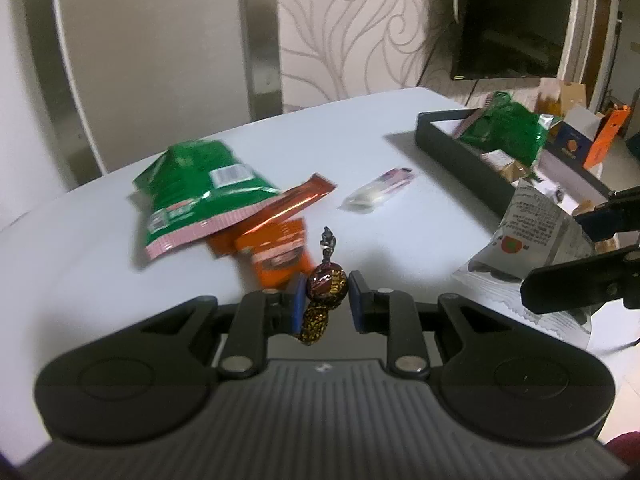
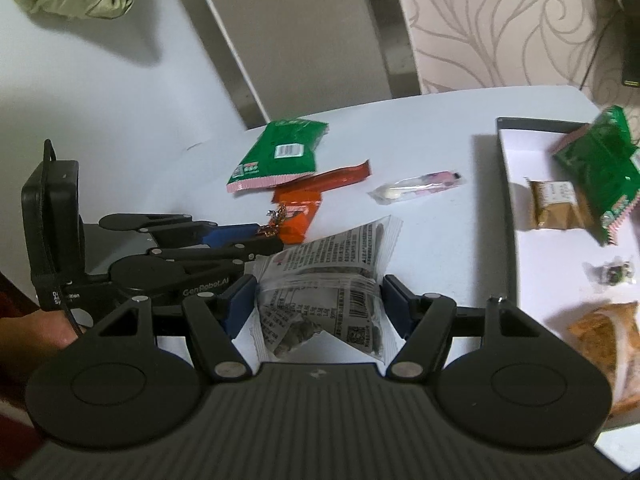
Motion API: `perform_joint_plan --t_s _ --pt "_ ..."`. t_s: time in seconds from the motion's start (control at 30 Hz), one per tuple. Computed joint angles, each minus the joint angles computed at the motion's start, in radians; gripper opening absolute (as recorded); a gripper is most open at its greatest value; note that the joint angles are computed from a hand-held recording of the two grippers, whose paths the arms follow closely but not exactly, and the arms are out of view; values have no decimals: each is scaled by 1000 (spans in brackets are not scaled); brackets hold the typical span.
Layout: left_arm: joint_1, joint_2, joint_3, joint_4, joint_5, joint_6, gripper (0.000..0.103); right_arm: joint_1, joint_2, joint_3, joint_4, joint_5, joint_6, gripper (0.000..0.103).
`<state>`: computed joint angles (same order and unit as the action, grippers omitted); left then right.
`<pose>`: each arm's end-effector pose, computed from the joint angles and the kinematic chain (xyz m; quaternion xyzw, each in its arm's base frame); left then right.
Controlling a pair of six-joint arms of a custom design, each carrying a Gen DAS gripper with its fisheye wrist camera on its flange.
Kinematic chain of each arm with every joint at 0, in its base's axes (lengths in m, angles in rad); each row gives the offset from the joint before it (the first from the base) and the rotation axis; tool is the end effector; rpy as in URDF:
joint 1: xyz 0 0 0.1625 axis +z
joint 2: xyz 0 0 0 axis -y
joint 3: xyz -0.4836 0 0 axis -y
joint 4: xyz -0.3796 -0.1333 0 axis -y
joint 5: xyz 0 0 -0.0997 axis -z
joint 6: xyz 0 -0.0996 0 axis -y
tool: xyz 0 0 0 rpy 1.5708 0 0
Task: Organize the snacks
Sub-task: 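Lift the clear snack bag with the right gripper while the left lifts the chocolate, then carry the chocolate into the box and open the left gripper while the right carries the bag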
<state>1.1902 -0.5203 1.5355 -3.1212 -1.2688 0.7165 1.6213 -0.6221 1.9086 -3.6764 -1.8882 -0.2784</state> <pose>-0.1289 -0.7606 0.0495 0.4632 0.8343 -0.2335 0.1867 0.1342 -0.6307 0.0882 0.0862 -0.9039 0.3742 0.1887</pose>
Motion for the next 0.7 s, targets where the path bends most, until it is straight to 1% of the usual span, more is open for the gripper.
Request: perform_joint_plan --t_s 0.3,0.7 --pt "-34 25 -10 7 -54 -8 26 -23 -46 75 -92 -29 20 73" --pt "-81 67 -27 13 -98 -6 26 -74 -110 181 -206 -51 51 73"
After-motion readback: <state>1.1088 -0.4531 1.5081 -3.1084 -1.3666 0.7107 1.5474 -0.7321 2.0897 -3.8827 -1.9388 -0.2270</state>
